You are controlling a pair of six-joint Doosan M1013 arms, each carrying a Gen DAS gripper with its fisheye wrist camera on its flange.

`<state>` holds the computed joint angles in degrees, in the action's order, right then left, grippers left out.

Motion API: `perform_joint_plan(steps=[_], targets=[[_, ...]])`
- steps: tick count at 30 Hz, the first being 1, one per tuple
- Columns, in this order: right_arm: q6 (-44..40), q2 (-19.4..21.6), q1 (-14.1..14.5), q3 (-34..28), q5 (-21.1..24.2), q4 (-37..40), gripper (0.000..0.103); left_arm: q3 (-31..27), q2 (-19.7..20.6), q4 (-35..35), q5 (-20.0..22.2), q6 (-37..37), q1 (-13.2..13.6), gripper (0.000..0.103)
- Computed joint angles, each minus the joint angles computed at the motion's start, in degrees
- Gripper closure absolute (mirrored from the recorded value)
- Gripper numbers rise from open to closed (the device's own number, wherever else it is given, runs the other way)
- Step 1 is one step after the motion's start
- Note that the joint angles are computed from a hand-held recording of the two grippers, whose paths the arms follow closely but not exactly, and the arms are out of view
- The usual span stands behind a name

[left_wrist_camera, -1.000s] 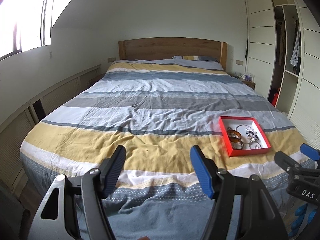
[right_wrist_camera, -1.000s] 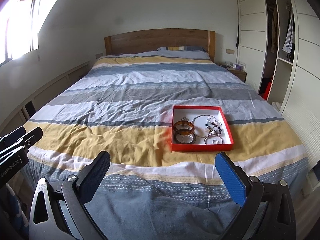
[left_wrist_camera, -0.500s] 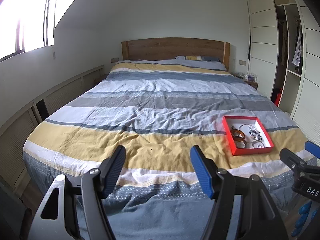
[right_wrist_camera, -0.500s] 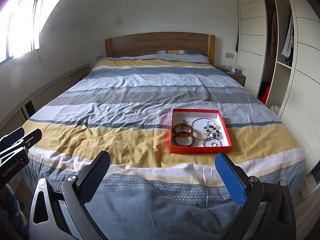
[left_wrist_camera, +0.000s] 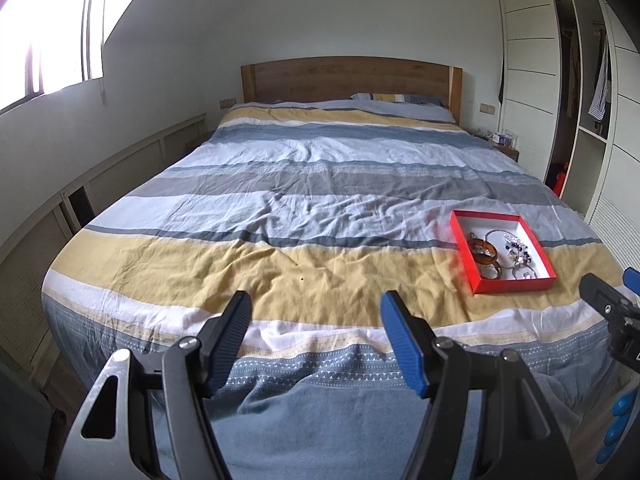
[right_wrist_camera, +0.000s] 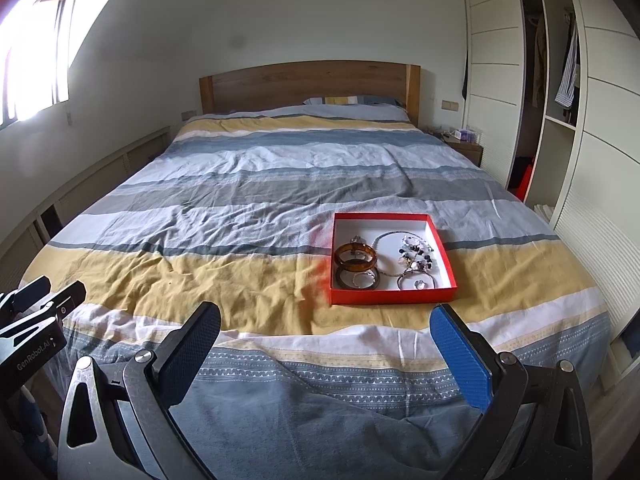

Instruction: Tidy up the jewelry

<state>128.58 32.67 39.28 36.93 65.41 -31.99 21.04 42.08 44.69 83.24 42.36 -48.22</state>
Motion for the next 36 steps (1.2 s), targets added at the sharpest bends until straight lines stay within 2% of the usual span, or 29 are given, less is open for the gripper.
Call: perform_joint_plan(steps=[21, 36], targets=[[1.9, -0.27, -0.43, 1.59, -0.34, -1.47, 0.0, -3.83, 2.58, -1.55, 2.25, 2.87, 0.13, 0.038], [1.78, 0.08, -0.64, 1.56, -0.04, -1.09, 0.0, -1.09, 1.53, -2.86, 0.93, 2.17, 0.62, 0.038]])
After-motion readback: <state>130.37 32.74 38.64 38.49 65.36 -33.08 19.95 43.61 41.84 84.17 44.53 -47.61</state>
